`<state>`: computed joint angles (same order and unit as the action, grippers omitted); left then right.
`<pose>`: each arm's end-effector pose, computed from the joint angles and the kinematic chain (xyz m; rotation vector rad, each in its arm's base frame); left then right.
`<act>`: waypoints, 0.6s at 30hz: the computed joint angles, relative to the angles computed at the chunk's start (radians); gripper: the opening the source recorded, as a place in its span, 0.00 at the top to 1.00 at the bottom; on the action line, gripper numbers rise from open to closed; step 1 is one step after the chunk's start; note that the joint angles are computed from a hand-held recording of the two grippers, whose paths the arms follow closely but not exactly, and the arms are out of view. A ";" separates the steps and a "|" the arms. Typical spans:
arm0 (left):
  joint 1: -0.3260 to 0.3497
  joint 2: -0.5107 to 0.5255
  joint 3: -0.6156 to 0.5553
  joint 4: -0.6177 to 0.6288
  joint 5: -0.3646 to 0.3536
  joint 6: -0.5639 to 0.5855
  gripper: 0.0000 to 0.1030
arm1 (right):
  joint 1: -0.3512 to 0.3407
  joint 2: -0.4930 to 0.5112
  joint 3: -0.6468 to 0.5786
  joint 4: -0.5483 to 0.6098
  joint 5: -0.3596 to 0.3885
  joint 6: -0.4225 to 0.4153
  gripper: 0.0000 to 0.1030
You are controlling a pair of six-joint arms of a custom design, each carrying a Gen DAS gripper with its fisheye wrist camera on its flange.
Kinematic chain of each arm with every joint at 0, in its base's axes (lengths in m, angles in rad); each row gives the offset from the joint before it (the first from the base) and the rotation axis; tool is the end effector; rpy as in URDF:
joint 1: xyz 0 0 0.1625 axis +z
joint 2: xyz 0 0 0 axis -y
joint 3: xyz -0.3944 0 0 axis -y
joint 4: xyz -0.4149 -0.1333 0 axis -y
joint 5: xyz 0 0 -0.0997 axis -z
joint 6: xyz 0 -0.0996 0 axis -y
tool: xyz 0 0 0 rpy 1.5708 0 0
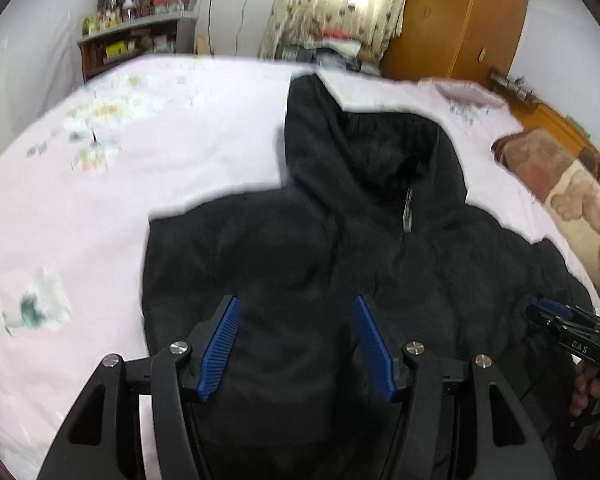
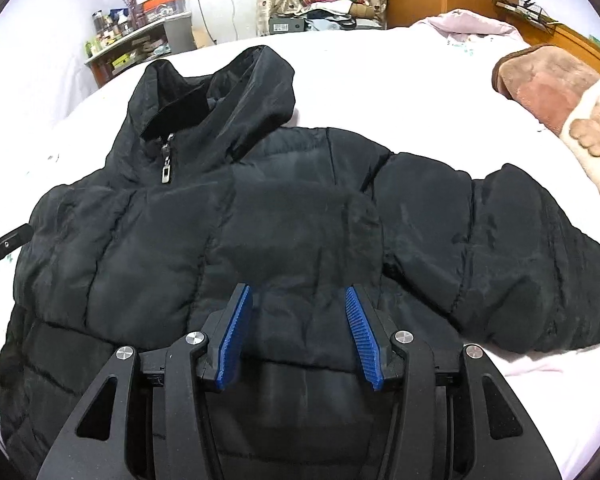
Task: Fold large clothes
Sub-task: 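Lift the sleeve with the left tool, fold it across the jacket body, release, then move the right tool to the other sleeve and grasp its cuff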
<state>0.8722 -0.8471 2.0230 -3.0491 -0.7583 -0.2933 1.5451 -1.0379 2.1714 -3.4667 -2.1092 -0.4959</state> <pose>-0.1875 -0.5429 0.0394 0.3341 2.4200 -0.8257 0.0692 -0.5092 0.1334 0.2933 -2.3351 0.7394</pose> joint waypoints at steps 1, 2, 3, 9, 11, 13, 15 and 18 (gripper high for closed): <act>0.013 0.010 -0.010 0.058 -0.005 -0.031 0.41 | -0.007 0.005 -0.007 0.034 -0.011 0.013 0.52; 0.020 0.021 -0.017 0.081 -0.004 -0.040 0.41 | -0.015 0.015 -0.022 0.080 -0.026 0.034 0.52; 0.019 0.029 -0.020 0.086 0.005 -0.041 0.41 | -0.028 0.019 -0.026 0.104 -0.021 0.043 0.52; -0.041 -0.038 0.025 0.121 -0.027 -0.071 0.41 | 0.015 -0.032 0.019 0.077 -0.051 0.064 0.52; -0.081 -0.071 0.074 0.088 -0.028 -0.086 0.41 | 0.024 -0.077 0.059 0.065 -0.038 0.073 0.52; -0.128 -0.110 0.126 0.078 -0.028 -0.122 0.41 | 0.039 -0.124 0.110 0.046 -0.044 0.084 0.52; -0.174 -0.145 0.175 0.075 -0.027 -0.164 0.41 | 0.055 -0.167 0.158 0.024 -0.047 0.101 0.52; -0.245 -0.191 0.234 0.090 -0.023 -0.237 0.41 | 0.079 -0.233 0.220 0.010 -0.069 0.128 0.52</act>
